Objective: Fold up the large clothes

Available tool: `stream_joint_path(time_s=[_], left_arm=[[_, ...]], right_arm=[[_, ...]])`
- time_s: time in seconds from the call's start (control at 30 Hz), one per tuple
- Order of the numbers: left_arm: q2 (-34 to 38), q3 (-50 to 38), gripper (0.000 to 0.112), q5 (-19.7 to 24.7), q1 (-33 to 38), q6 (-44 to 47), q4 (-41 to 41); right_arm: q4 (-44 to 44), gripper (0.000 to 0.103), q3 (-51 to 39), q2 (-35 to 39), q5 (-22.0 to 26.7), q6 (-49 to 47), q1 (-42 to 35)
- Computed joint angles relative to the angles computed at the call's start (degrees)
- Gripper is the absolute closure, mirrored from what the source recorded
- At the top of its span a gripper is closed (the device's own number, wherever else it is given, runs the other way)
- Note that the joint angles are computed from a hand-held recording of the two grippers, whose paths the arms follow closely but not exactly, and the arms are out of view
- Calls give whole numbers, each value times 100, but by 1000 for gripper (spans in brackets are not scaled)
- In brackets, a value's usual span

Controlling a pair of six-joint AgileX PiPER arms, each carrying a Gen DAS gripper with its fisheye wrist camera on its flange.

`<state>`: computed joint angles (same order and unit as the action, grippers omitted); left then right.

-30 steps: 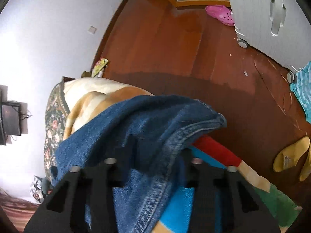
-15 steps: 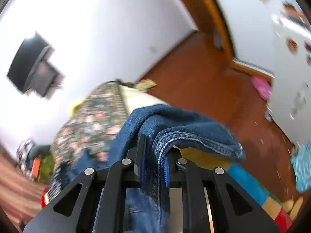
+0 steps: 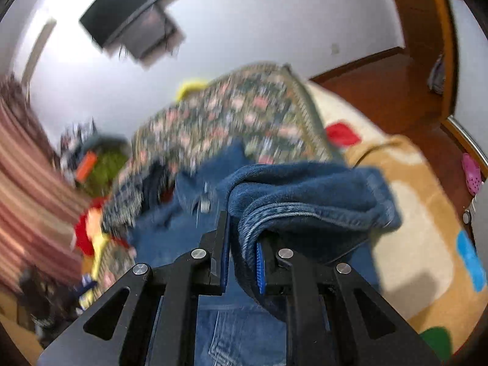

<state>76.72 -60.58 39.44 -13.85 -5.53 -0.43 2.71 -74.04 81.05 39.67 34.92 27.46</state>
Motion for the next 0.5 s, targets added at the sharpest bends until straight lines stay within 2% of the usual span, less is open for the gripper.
stream_joint_path(time_s=[0.13, 0.23, 0.3, 0.37, 0.43, 0.5], left_arm=[[-78, 162, 19, -29, 185, 273, -274], [-96, 261, 19, -43, 305, 411, -450], [-96, 334, 19, -48, 386, 502, -588], [-72, 372, 19, -50, 400, 494, -617], [-40, 399, 19, -63, 400, 486, -627], [-13, 413, 19, -85, 385, 470, -626]], right_arm=[[548, 90, 38, 404, 212, -330, 225], [639, 86, 2, 624, 443, -317, 380], [608, 86, -38, 631, 670, -229, 485], [833, 81, -49, 630, 836, -419, 422], [1400, 65, 107, 466, 904, -872, 195], [1615, 56, 200, 291, 926, -962, -11]])
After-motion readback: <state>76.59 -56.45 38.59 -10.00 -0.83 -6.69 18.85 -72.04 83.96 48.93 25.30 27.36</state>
